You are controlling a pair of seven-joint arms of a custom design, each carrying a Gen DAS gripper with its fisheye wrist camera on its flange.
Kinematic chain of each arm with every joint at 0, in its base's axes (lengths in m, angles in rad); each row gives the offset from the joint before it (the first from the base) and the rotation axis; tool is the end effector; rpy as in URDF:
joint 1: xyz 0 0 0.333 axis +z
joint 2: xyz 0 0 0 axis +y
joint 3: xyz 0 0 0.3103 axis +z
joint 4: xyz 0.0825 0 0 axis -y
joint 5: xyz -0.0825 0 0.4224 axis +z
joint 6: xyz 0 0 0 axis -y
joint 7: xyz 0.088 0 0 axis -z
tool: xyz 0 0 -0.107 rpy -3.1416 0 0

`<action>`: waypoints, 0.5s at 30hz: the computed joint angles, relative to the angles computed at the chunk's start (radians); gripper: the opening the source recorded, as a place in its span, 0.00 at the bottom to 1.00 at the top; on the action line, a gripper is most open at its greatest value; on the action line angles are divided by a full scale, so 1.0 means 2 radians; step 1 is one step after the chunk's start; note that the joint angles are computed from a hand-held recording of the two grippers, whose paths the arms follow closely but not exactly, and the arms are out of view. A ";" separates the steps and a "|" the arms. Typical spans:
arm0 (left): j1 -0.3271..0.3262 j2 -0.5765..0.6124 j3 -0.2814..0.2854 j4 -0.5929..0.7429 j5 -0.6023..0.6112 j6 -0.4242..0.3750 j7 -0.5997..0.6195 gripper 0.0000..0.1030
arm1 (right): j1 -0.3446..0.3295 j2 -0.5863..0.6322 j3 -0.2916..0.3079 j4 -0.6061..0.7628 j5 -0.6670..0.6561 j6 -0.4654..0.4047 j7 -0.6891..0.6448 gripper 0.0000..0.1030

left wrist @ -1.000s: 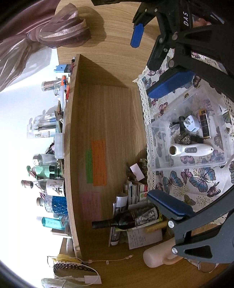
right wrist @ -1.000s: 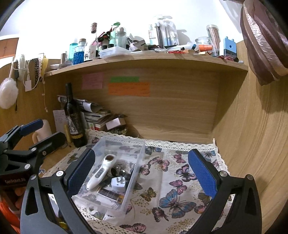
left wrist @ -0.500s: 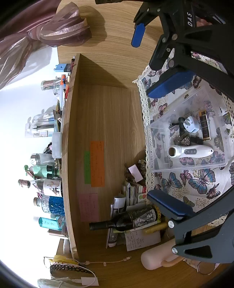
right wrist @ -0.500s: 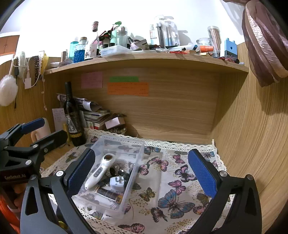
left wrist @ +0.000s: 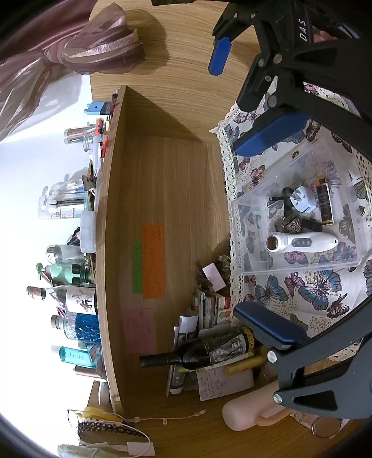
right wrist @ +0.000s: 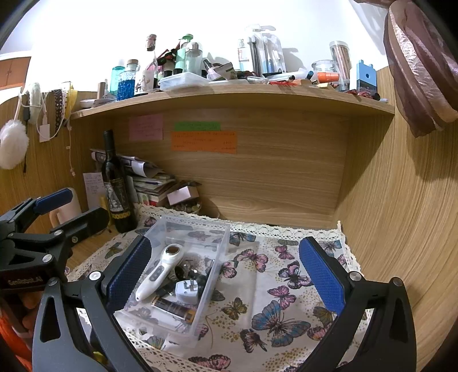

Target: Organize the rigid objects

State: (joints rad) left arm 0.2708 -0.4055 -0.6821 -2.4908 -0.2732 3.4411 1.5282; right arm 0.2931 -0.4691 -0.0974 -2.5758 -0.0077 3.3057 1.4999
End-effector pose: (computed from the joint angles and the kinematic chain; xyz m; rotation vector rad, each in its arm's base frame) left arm 0.4604 -0.1996 0.5342 -1.2991 1.5773 -1.2081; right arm 0.4624 0.0880 0.5444 -1.6273 1.2568 -0.8913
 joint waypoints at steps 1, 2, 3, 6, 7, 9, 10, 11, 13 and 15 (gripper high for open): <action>-0.005 0.002 0.005 0.000 0.002 -0.001 -0.001 1.00 | -0.002 0.000 0.002 0.000 0.001 0.000 0.000 1.00; -0.011 0.004 0.011 0.000 0.005 -0.001 -0.001 1.00 | -0.002 0.000 0.002 0.000 0.001 0.000 0.000 1.00; -0.015 0.005 0.015 0.001 0.007 -0.002 -0.002 1.00 | -0.001 0.000 0.001 0.000 0.000 0.001 0.000 1.00; -0.011 0.005 0.010 0.002 0.005 -0.003 -0.002 1.00 | -0.001 0.000 0.000 0.000 0.000 0.000 0.000 1.00; -0.006 0.004 0.005 0.002 0.004 -0.004 -0.002 1.00 | -0.002 0.000 0.001 0.000 0.001 0.000 0.000 1.00; -0.004 0.004 0.003 0.002 0.005 -0.005 -0.002 1.00 | -0.007 -0.001 0.007 -0.001 0.002 -0.001 0.001 1.00; -0.008 0.006 0.008 0.002 0.008 -0.006 -0.002 1.00 | -0.005 -0.001 0.005 -0.001 0.002 -0.001 0.001 1.00; -0.012 0.007 0.012 0.002 0.011 -0.006 -0.003 1.00 | -0.004 -0.001 0.004 -0.001 0.002 -0.001 0.001 1.00; -0.014 0.008 0.015 0.002 0.013 -0.007 -0.004 1.00 | -0.004 -0.001 0.004 -0.001 0.002 0.000 0.000 1.00; -0.020 0.009 0.021 0.001 0.015 -0.009 -0.007 1.00 | -0.010 0.000 0.010 -0.001 0.003 -0.001 0.002 1.00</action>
State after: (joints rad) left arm 0.2315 -0.3882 -0.6395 -2.4883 -0.2425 3.4229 1.5147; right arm 0.2734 -0.4700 -0.0765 -2.5770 -0.0023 3.3033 1.5040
